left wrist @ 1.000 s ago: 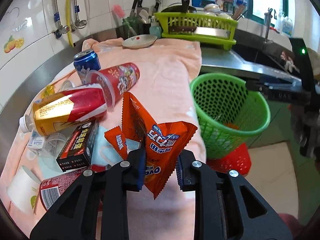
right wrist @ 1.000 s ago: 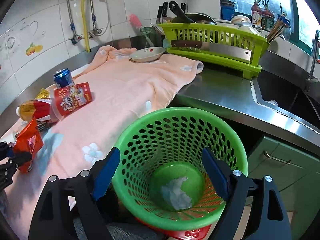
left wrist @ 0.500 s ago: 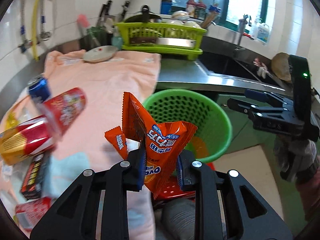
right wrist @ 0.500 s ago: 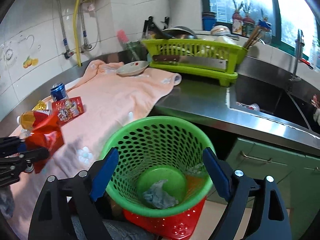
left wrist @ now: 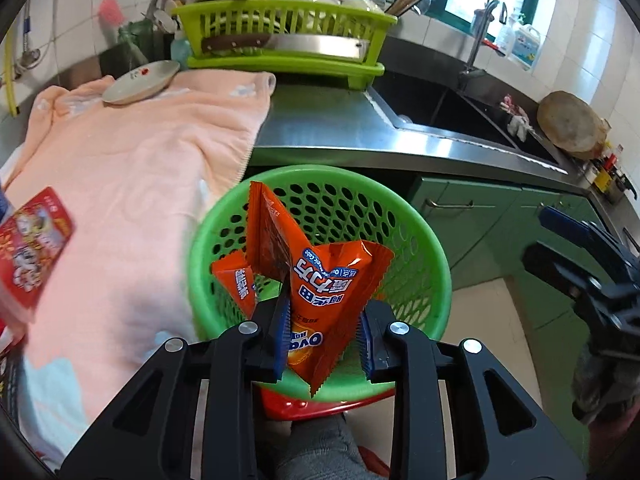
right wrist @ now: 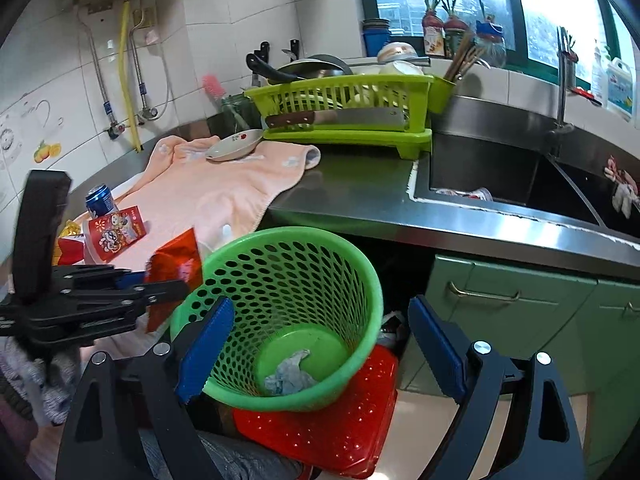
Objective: Collect trash
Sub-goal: 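Carry the orange Ovaltine wrapper over the green basket and open the left tool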
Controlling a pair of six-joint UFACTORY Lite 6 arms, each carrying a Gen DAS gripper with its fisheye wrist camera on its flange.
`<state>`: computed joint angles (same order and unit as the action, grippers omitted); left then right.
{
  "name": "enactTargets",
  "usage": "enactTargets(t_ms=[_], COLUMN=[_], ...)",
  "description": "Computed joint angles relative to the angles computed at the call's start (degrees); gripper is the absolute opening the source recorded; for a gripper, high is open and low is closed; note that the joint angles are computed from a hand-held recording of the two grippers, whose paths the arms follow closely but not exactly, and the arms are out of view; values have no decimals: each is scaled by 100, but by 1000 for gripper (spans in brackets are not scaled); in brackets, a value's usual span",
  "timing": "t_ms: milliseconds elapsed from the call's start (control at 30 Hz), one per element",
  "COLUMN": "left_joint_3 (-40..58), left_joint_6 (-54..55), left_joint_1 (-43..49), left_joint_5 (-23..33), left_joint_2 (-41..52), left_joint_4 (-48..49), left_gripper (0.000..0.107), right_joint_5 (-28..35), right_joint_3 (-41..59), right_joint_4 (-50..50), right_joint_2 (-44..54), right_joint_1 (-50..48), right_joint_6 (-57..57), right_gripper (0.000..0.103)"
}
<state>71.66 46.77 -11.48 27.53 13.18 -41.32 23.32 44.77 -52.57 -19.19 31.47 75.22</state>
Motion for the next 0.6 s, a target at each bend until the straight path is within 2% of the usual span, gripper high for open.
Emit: enactTargets(t_ms=[33,100,200,400,600], left_joint_3=[93,204,203,140,-375], left_joint_6=[-106,-197,-98,-94,-72], left_joint_1=[-79,-129,-162,-74,173], left_joint_5=[-49,-42,-175,-132,-154], left_joint_2=[125,255,296,202,-430], left_joint_4=[88,143,-24,-72,-20], left_gripper=[28,43,58,60,61], right_joint_5=[-10,-68,-202,-248,-36], right_joint_3=[-39,-134,-236,-258,-55], right_joint_4=[-6,10,69,59,-174], right_joint_2=[-15,-63,-96,-105,-25], right_joint_1=[-17,-94,-222,-223,145], right_joint_6=[11,-20,-51,17,350], right_gripper=[86,86,86,86,86])
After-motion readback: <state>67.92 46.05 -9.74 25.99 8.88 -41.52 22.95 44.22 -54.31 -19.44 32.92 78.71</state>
